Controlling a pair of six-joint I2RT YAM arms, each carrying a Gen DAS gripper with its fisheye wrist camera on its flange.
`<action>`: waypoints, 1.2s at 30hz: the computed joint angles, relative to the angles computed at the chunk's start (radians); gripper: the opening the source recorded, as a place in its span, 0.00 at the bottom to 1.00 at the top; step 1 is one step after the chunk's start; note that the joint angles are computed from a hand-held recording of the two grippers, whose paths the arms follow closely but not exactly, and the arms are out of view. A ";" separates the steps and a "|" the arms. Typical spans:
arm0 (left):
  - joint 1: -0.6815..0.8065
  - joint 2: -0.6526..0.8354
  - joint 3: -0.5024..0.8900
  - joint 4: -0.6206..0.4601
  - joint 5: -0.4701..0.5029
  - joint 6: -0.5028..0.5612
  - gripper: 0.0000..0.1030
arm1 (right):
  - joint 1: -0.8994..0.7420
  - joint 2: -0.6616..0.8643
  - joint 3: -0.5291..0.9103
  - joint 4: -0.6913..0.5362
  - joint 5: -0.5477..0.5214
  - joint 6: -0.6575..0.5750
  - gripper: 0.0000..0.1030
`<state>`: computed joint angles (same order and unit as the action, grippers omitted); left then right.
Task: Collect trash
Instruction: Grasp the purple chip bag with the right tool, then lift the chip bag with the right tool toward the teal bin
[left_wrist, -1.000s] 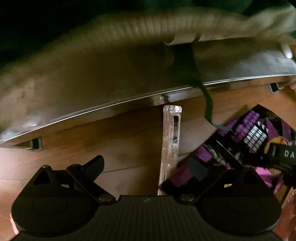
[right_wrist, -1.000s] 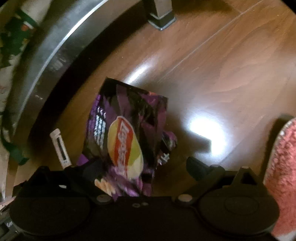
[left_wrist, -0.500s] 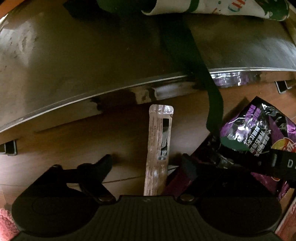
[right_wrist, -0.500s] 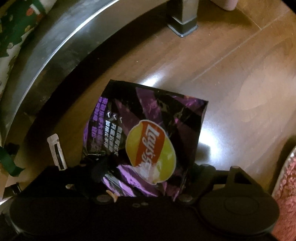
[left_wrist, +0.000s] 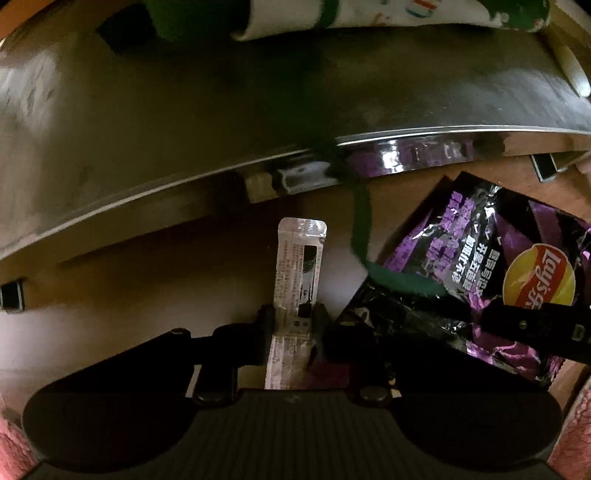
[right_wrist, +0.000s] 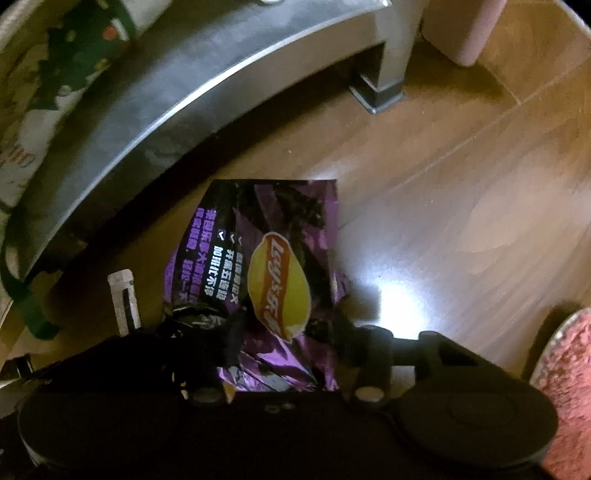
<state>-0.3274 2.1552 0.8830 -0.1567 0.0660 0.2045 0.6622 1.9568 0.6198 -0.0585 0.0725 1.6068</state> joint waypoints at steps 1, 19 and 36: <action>0.013 0.002 -0.004 -0.001 0.002 0.007 0.20 | 0.002 -0.012 0.002 -0.013 0.006 -0.011 0.41; 0.227 -0.300 -0.066 -0.334 0.009 0.158 0.19 | -0.019 -0.375 0.003 -0.390 -0.091 -0.472 0.30; 0.396 -0.918 0.188 -1.003 0.182 0.214 0.16 | 0.373 -0.659 0.555 -1.140 0.215 -0.261 0.29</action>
